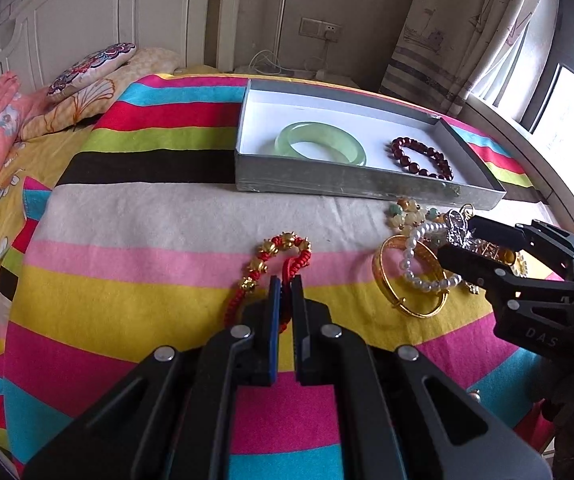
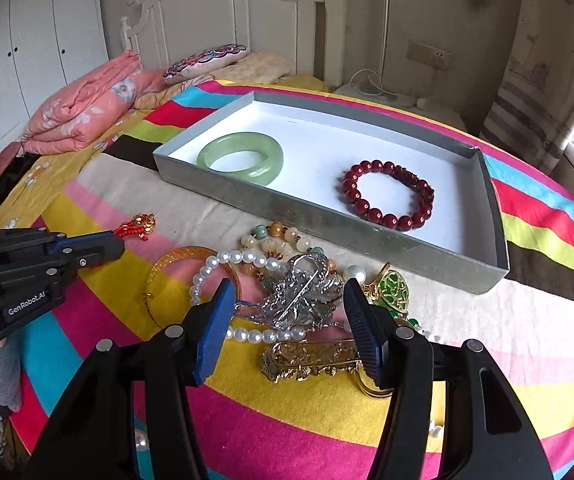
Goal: Organize jewelry
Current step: 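Grasp the silver brooch from the pile with the right gripper while the left holds the string bracelet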
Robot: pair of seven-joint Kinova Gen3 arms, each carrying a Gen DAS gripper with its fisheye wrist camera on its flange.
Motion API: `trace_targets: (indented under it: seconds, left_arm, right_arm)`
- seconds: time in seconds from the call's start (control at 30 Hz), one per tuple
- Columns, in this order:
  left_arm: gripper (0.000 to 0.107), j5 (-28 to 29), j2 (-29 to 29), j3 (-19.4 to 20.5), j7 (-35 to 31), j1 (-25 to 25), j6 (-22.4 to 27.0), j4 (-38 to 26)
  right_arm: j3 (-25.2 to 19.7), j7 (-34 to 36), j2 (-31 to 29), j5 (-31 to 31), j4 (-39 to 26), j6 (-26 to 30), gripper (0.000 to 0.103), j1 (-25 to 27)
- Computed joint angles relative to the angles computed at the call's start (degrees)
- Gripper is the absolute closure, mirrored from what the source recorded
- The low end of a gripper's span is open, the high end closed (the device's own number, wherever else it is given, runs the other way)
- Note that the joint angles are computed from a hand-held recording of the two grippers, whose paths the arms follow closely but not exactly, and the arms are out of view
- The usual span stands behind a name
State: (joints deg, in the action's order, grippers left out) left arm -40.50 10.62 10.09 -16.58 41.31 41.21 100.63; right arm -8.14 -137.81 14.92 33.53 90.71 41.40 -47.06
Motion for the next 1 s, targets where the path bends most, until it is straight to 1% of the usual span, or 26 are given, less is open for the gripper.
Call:
trace_targets:
  seconds: [0.1,0.13,0.17,0.2,0.23,0.4,0.47,0.57,0.7,0.8,0.93,1.0]
  left_arm:
    - [0.103,0.25,-0.07,0.06,0.01,-0.09,-0.33,0.13]
    - [0.103,0.19,-0.05,0.06,0.06,-0.02,-0.27,0.13]
    - [0.103,0.17,-0.02,0.07,0.06,0.02,-0.20,0.09]
    - [0.103,0.11,-0.02,0.05,0.11,0.04,-0.22,0.12]
    - [0.103,0.19,-0.04,0.03,-0.07,-0.08,-0.34,0.16]
    - [0.103,0.11,0.00,0.00,-0.05,0.00,-0.31,0.16]
    - [0.103,0.11,0.03,0.00,-0.09,-0.01,-0.24,0.09]
    - [0.103,-0.01,0.11,-0.02,-0.08,0.10,-0.02,0.00]
    - [0.103,-1.06,-0.02,-0.16,1.21,0.66,0.46,0.24]
    - [0.103,-3.58,-0.28,-0.17,4.02,1.72,1.34,0.62]
    - [0.103,-11.34,-0.86,0.48,10.63,5.01,4.42,1.50]
    - [0.103,-13.02,-1.11,1.51,11.95,5.21,5.07,1.89]
  right_arm:
    - [0.37,-1.15,0.38,1.91,-0.46,1.47,0.049,-1.28]
    - [0.47,-1.65,0.44,2.73,-0.51,1.95,0.051,-1.77]
    - [0.57,-2.36,0.41,3.68,-0.44,2.49,0.057,-2.29]
    - [1.01,-3.82,0.00,5.10,0.18,2.61,0.058,-3.14]
    - [0.61,-4.41,-0.46,5.59,0.81,2.32,0.058,-2.94]
    - [-0.64,-7.78,-3.93,7.49,5.39,-1.34,0.058,-1.70]
    - [-1.30,-8.11,-5.39,6.80,6.93,-3.37,0.058,-0.12]
    - [-1.99,-9.08,-6.70,7.16,8.37,-4.49,0.058,1.30]
    - [-3.08,-9.12,-7.93,5.94,9.83,-6.93,0.058,3.13]
    - [-3.71,-9.60,-8.70,6.73,10.64,-7.73,0.058,3.46]
    - [-4.36,-11.33,-9.66,8.59,11.28,-7.95,0.058,3.64]
    - [-4.59,-12.27,-10.46,9.48,12.02,-8.65,0.058,4.14]
